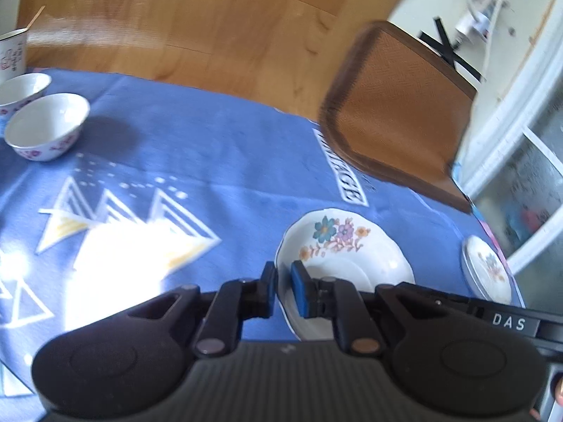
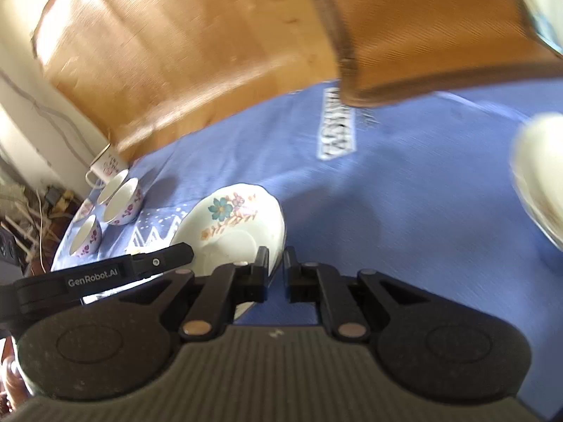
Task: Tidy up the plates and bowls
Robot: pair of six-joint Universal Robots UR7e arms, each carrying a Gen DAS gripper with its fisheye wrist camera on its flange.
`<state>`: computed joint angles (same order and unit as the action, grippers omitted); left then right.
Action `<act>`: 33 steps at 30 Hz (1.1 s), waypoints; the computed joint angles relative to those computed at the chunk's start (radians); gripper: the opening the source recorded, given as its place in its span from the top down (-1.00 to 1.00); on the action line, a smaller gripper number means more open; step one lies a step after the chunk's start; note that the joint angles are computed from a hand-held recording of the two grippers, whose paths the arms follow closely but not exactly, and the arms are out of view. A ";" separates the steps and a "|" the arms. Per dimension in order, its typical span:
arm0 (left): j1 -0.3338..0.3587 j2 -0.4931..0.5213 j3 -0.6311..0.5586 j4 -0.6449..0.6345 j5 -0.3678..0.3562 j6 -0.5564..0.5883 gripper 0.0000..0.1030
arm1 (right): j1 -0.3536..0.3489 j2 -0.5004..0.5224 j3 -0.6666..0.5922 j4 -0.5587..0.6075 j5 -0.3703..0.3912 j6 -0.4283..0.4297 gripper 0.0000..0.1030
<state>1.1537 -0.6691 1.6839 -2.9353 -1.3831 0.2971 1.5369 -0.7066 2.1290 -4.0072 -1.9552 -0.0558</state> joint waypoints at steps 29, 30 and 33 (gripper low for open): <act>-0.066 0.028 0.069 -0.053 0.080 0.051 0.58 | -0.052 0.021 0.118 -0.248 0.046 -0.035 0.72; -0.065 0.027 0.070 -0.053 0.079 0.050 0.58 | -0.055 0.020 0.118 -0.245 0.048 -0.033 0.72; -0.065 0.024 0.074 -0.052 0.076 0.054 0.60 | -0.059 0.023 0.117 -0.238 0.057 -0.025 0.72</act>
